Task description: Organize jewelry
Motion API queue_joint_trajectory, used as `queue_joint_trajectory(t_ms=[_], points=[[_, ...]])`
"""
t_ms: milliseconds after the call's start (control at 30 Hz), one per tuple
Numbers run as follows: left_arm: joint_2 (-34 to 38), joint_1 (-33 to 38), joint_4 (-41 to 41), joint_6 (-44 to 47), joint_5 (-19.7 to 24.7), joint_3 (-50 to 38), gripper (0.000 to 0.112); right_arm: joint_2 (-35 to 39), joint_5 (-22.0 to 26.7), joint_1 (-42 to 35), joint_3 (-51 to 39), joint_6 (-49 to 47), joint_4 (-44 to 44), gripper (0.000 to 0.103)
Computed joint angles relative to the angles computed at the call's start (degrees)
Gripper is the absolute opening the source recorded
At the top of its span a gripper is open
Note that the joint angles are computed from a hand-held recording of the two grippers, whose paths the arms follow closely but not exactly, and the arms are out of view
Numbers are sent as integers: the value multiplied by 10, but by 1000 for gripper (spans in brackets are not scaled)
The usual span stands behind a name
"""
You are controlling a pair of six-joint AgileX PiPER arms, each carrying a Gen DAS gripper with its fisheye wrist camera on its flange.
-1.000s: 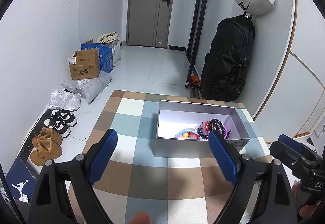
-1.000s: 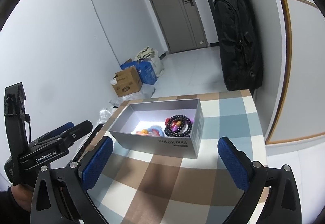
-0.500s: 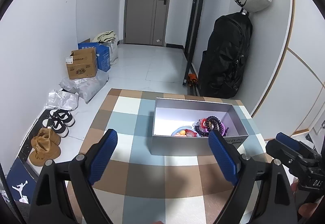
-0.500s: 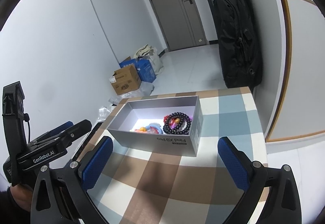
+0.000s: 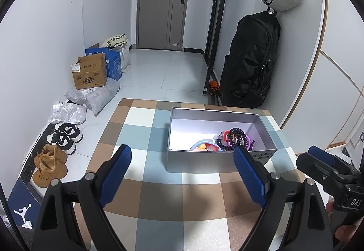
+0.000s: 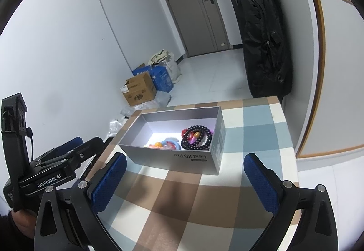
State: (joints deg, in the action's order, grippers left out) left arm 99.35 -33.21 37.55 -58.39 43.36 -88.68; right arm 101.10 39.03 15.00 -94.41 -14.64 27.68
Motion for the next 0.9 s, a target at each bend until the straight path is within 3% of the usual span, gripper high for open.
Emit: queue_joint_trajectory(t_ms=[900], points=[[4,-3,0,2,2,-4,88,2,0,2,0,16,-13,103]])
